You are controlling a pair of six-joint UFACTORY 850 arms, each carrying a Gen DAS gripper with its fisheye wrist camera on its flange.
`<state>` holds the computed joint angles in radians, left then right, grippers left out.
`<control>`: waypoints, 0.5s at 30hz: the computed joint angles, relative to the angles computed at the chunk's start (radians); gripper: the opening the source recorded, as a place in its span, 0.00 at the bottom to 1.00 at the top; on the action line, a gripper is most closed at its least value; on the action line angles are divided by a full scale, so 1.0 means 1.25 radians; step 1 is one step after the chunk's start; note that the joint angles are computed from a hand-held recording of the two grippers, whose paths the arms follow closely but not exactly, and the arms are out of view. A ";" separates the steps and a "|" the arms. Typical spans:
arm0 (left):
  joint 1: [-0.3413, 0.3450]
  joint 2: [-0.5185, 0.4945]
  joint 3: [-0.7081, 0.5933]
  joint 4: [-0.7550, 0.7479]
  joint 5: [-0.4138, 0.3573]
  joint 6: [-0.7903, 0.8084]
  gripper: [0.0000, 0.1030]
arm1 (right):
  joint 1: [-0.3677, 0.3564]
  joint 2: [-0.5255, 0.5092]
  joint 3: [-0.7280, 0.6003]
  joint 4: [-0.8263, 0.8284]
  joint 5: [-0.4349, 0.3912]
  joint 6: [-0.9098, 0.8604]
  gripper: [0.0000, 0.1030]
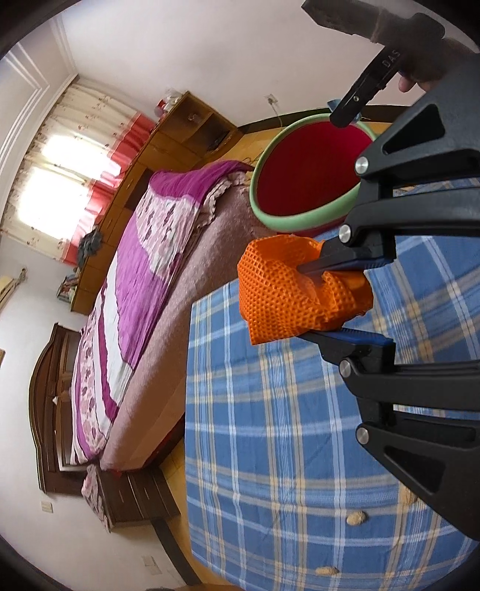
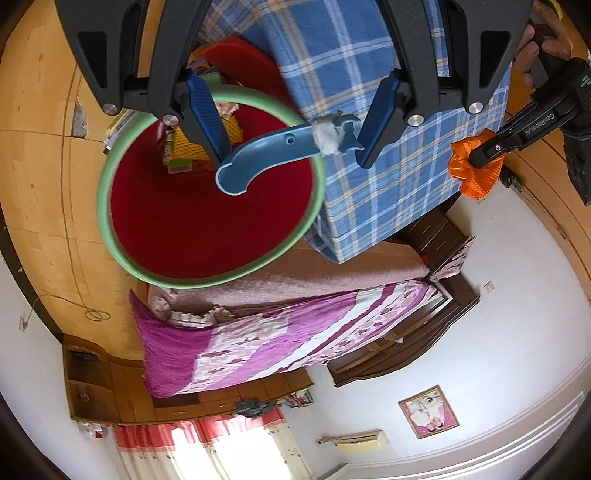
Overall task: Collect trash
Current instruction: 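Carry orange bag and blue piece over the red bucket and open both tools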
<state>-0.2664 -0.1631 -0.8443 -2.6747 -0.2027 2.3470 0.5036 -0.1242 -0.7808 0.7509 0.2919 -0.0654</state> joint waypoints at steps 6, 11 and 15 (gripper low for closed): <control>-0.024 -0.023 -0.024 0.027 0.010 -0.018 0.25 | -0.022 0.003 0.015 0.012 0.005 -0.007 0.70; -0.042 -0.048 -0.048 0.113 0.011 -0.094 0.25 | -0.047 -0.006 0.018 0.008 -0.002 0.003 0.70; -0.058 -0.073 -0.072 0.170 0.012 -0.136 0.25 | -0.069 -0.022 0.018 -0.024 -0.007 0.045 0.70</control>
<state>-0.3389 -0.2538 -0.9342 -2.4625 -0.1874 2.1766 0.4173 -0.1512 -0.7586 0.7211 0.2836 -0.0096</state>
